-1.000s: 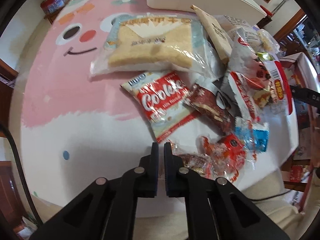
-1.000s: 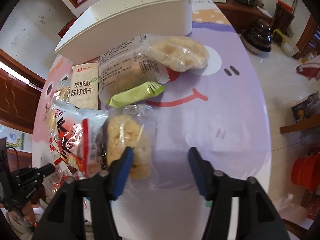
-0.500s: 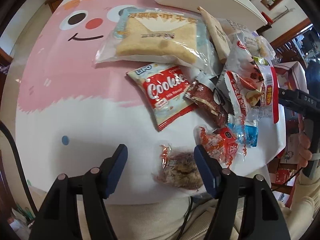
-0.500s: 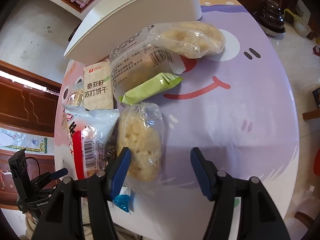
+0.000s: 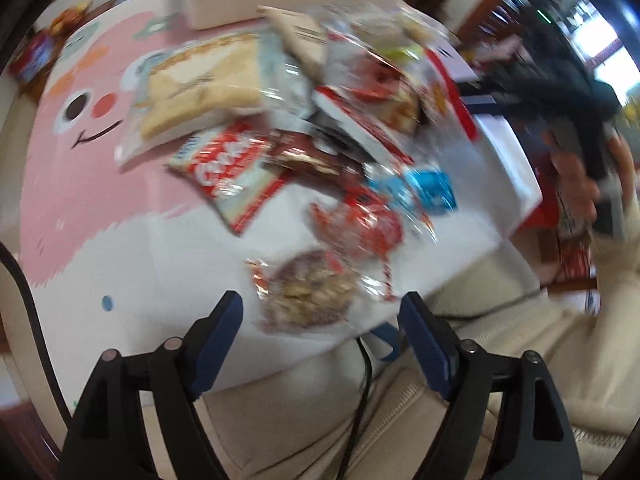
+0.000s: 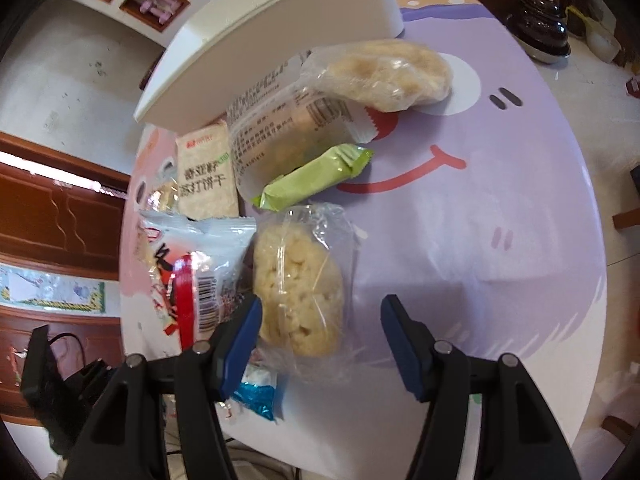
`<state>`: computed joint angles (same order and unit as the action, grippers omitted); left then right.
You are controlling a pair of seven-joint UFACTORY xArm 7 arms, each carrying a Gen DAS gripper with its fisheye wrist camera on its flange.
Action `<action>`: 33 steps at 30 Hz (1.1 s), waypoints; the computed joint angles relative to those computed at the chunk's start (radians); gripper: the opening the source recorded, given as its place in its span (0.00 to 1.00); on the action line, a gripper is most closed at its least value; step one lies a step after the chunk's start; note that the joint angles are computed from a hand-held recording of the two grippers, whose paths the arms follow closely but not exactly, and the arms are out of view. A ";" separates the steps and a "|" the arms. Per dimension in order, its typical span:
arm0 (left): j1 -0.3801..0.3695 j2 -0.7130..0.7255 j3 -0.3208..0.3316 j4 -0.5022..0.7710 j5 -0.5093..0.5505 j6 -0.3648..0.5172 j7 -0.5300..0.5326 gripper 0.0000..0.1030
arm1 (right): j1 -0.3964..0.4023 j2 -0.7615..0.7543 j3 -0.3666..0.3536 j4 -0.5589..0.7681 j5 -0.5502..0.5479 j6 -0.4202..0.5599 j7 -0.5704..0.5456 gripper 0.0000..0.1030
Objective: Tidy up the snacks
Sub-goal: 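Grasp the puffed rice cake bag with the right tool while the left tool grasps a nut snack bag, then carry both bags into the white bin and open both tools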
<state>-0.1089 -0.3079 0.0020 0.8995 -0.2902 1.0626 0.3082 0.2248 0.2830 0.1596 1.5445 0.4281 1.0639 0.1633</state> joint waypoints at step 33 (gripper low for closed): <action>-0.005 0.071 -0.066 0.126 0.314 -0.182 -0.178 0.30 | 0.136 0.045 -0.016 0.195 -0.351 0.087 0.104 0.32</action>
<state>-0.1136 -0.2365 -0.0645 1.0254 0.0234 0.8802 0.1298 0.3610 0.3277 0.1432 1.7393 0.0772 1.1508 0.2678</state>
